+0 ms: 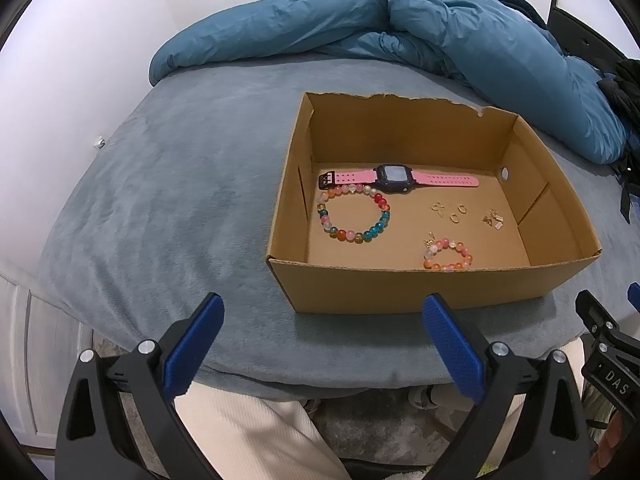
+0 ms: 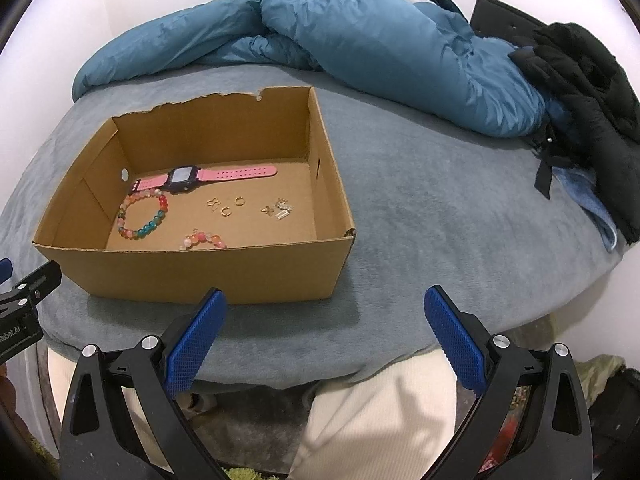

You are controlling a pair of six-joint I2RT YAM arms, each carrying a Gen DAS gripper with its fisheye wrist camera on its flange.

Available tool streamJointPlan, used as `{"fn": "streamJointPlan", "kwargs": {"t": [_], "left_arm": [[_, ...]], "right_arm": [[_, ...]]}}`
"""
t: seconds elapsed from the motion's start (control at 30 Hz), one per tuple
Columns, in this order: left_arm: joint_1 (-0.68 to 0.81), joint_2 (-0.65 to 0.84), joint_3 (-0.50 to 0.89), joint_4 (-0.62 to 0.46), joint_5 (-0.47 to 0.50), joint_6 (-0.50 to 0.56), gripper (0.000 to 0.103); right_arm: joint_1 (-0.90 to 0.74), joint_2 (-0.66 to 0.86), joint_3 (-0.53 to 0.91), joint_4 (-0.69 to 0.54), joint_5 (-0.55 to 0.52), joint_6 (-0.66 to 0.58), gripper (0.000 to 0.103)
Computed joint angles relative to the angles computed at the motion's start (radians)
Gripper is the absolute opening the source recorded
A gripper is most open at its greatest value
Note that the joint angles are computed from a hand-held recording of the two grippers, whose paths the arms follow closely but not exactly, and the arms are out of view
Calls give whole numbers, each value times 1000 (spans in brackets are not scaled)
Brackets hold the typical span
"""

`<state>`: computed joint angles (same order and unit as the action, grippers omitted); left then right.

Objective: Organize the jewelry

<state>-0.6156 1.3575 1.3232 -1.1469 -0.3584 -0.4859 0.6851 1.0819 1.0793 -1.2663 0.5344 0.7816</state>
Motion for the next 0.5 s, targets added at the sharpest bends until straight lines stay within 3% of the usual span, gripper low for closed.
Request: {"fn": "streamJointPlan", "kwargs": {"t": [0.5], "left_arm": [[27,-18,-18,-2,-10,-2,97]], "right_arm": [[20,34,23,1,-2,-6,95]]}}
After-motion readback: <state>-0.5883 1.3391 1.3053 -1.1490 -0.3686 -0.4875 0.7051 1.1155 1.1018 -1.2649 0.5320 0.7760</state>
